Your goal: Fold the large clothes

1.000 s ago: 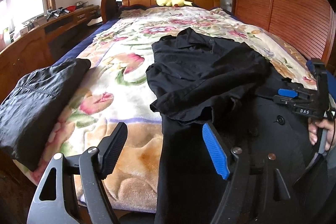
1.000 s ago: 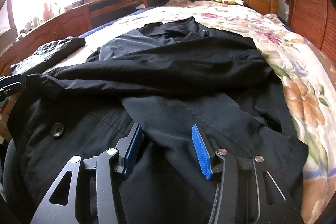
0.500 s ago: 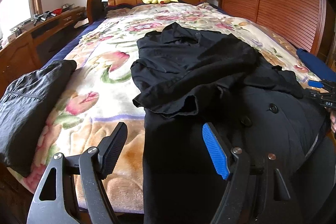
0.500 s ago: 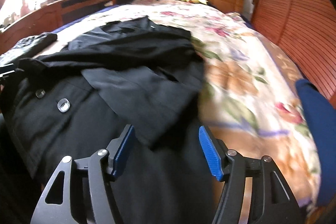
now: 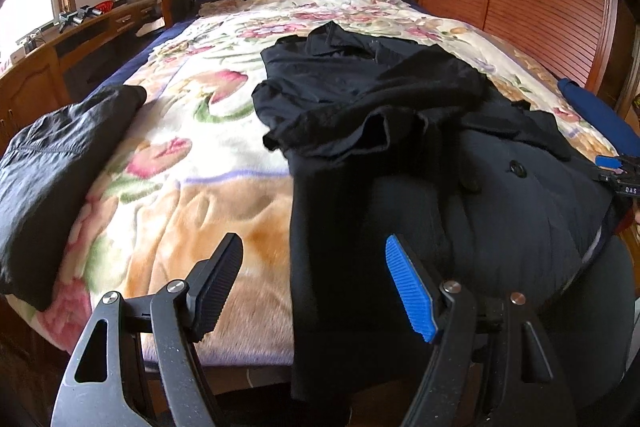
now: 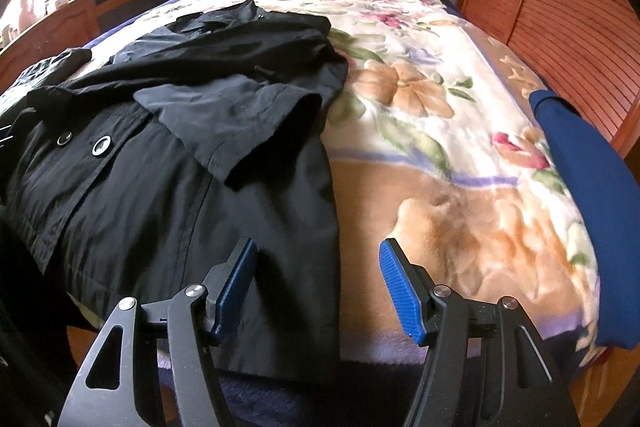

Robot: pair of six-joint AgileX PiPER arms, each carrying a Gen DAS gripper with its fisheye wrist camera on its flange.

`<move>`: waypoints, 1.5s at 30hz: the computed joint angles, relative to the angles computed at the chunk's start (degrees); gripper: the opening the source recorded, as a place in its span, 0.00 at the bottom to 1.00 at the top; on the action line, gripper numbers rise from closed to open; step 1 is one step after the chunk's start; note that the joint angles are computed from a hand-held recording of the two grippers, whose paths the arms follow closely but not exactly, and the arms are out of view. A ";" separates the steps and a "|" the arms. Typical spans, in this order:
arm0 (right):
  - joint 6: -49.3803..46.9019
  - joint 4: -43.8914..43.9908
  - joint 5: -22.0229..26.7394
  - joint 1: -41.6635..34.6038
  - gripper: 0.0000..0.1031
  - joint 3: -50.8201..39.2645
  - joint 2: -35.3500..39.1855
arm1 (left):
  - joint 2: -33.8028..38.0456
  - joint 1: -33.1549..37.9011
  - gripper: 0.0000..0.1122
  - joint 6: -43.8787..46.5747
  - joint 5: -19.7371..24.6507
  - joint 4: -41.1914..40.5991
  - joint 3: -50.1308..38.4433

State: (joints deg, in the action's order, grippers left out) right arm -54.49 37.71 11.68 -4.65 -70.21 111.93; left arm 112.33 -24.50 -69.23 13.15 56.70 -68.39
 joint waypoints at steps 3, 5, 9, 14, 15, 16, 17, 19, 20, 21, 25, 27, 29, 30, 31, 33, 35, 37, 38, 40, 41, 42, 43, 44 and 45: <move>0.43 -0.97 0.95 -0.19 0.63 -0.80 0.86 | -1.28 0.49 0.67 -5.35 -1.82 5.12 2.73; 0.06 -0.89 1.64 -0.31 0.63 -1.26 1.31 | -2.08 0.86 0.66 -10.75 -3.11 10.01 4.46; -0.78 0.09 2.61 -0.58 0.63 -1.88 1.98 | -2.87 1.23 0.53 -17.29 -4.60 15.67 6.47; -2.47 2.19 3.84 -0.93 0.63 -1.70 1.93 | -3.63 1.05 0.41 -25.64 -6.60 23.96 8.68; -2.79 2.52 3.93 -0.94 0.63 -1.53 1.81 | -3.71 1.08 0.40 -26.35 -6.94 24.65 8.91; -3.01 2.77 4.21 -0.99 0.63 -1.47 1.71 | -3.74 1.13 0.40 -27.94 -7.44 26.00 9.24; -3.19 2.98 4.52 -1.07 0.63 -1.41 1.60 | -3.75 1.22 0.40 -27.92 -7.65 25.90 9.32; -3.99 3.87 4.95 -1.17 0.63 -1.20 1.47 | -3.52 1.25 0.40 -25.63 -7.69 23.20 9.31; -4.06 4.01 5.08 -1.20 0.63 -1.17 1.46 | -3.45 1.26 0.40 -25.06 -7.70 22.45 9.35; -4.24 4.19 5.22 -1.24 0.63 -1.15 1.48 | -3.41 1.30 0.40 -25.11 -7.79 22.41 9.38; -4.91 4.96 5.67 -1.35 0.63 -1.14 1.65 | -3.46 1.19 0.40 -25.24 -8.20 22.48 9.84; -4.37 4.60 5.84 -1.28 0.63 -1.33 1.79 | -3.40 1.12 0.40 -23.02 -8.19 20.33 9.69; -4.45 4.56 5.85 -1.30 0.63 -1.37 1.87 | -3.35 1.09 0.40 -23.04 -8.15 20.37 9.69; -4.51 4.53 5.77 -1.27 0.63 -1.33 1.88 | -3.30 1.19 0.40 -21.71 -8.25 19.07 9.60; -4.65 4.60 5.78 -1.27 0.63 -1.31 1.88 | -3.27 1.16 0.40 -21.36 -8.24 18.71 9.57; -4.73 4.68 6.00 -1.30 0.63 -1.49 2.06 | -3.24 1.16 0.40 -20.57 -8.43 18.11 9.46; -5.22 5.31 6.77 -1.52 0.63 -1.64 2.15 | -3.39 1.21 0.30 -18.00 -9.24 16.06 9.56; -6.75 6.38 8.04 -1.78 0.53 -1.79 2.05 | -3.67 0.81 0.24 -15.73 -8.46 13.86 9.34; -7.13 6.35 8.28 -1.71 0.42 -1.77 1.88 | -3.88 0.90 0.21 -12.95 -8.62 11.13 9.23; -5.84 4.16 8.28 -1.22 0.26 -1.68 1.34 | -5.07 1.14 0.12 -9.15 -9.30 7.25 9.38; -5.87 3.87 9.07 -1.23 0.21 -1.87 1.11 | -5.81 1.20 0.10 -9.04 -9.49 7.34 9.46; -6.35 4.15 9.51 -1.20 0.16 -1.92 0.75 | -6.34 1.26 0.07 -6.69 -9.57 5.26 9.38; -7.89 5.68 9.49 -1.22 0.15 -1.64 0.17 | -7.63 0.96 0.06 -4.98 -9.16 4.00 9.32; -10.09 8.08 9.99 -1.47 0.13 -1.45 -0.41 | -8.62 0.68 0.06 -3.34 -8.86 2.77 9.18; -12.62 11.04 10.83 -1.91 0.12 -1.27 -1.13 | -9.64 0.41 0.06 -1.59 -8.51 1.48 8.87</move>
State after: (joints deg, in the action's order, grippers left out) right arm -67.11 48.75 22.50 -6.56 -71.49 110.80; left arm 102.69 -24.10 -70.82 4.63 58.18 -59.51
